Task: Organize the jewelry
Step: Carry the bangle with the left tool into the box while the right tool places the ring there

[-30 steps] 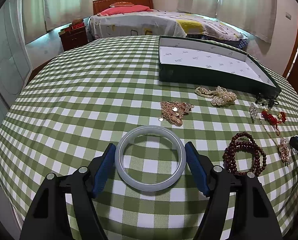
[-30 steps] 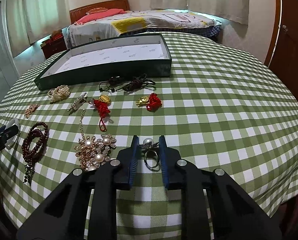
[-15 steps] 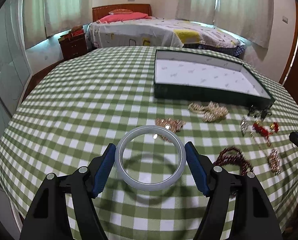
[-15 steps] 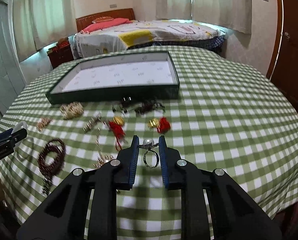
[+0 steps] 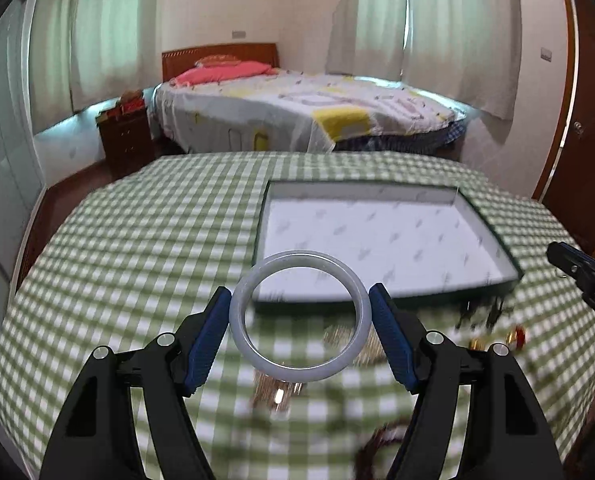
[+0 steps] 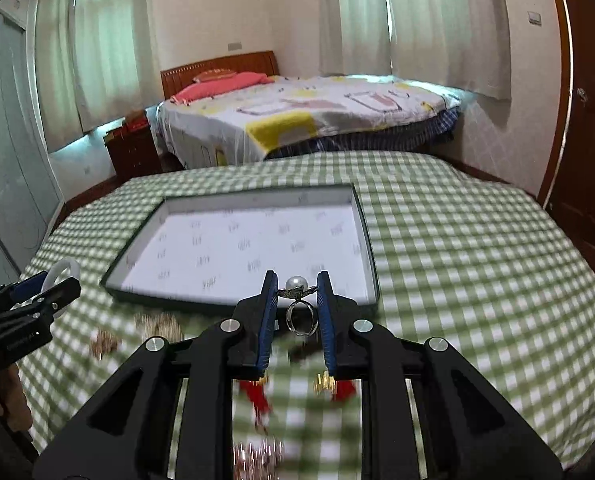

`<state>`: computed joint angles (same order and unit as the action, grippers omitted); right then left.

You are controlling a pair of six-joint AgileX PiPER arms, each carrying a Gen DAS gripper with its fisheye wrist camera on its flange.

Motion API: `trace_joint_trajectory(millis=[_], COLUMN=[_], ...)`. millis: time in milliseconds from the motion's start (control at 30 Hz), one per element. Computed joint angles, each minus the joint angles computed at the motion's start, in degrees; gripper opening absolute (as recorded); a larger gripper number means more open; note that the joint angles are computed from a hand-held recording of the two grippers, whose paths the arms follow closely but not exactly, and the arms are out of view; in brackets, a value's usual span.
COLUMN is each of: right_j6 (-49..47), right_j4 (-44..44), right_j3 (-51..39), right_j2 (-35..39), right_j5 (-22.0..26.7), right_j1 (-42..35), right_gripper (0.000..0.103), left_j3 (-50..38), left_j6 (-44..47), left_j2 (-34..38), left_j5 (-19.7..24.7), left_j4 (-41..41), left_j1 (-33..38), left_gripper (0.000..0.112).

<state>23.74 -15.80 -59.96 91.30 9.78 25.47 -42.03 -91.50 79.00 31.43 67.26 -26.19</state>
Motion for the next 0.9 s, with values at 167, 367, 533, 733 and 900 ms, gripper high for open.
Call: trace_joint_trajectory(millis=[167, 367, 533, 733, 900], right_j6=[-12.2, -18.0, -18.9, -18.0, -14.7], right_j4=[12.0, 17.0, 17.4, 16.6, 12.1], right_j3=[-8.7, -18.0, -23.0, -25.8, -26.4], right_j2=[6.6, 15.9, 22.3, 26.4, 27.6], right_j5=[1.2, 5.5, 9.6, 12.6, 13.0], right_j1=[-1.3, -2.6, -3.6, -4.1, -3.1], right_gripper=[0.020, 0.020, 0.020, 0.020, 0.020], left_j3=[-7.8, -15.8, -20.4, -23.3, -24.4], left_j6=[1.9, 4.9, 16.3, 25.0, 26.5], left_j2=[6.5, 16.6, 23.9, 28.9, 30.7], left_j5=[-3.4, -7.2, -10.6, -11.1, -10.8], left_j4=[1.8, -0.3, -11.6, -20.7, -22.1], left_j1=[3.9, 7.5, 10.4, 11.8, 11.6], left_gripper=[0.068, 0.068, 0.068, 0.068, 0.068])
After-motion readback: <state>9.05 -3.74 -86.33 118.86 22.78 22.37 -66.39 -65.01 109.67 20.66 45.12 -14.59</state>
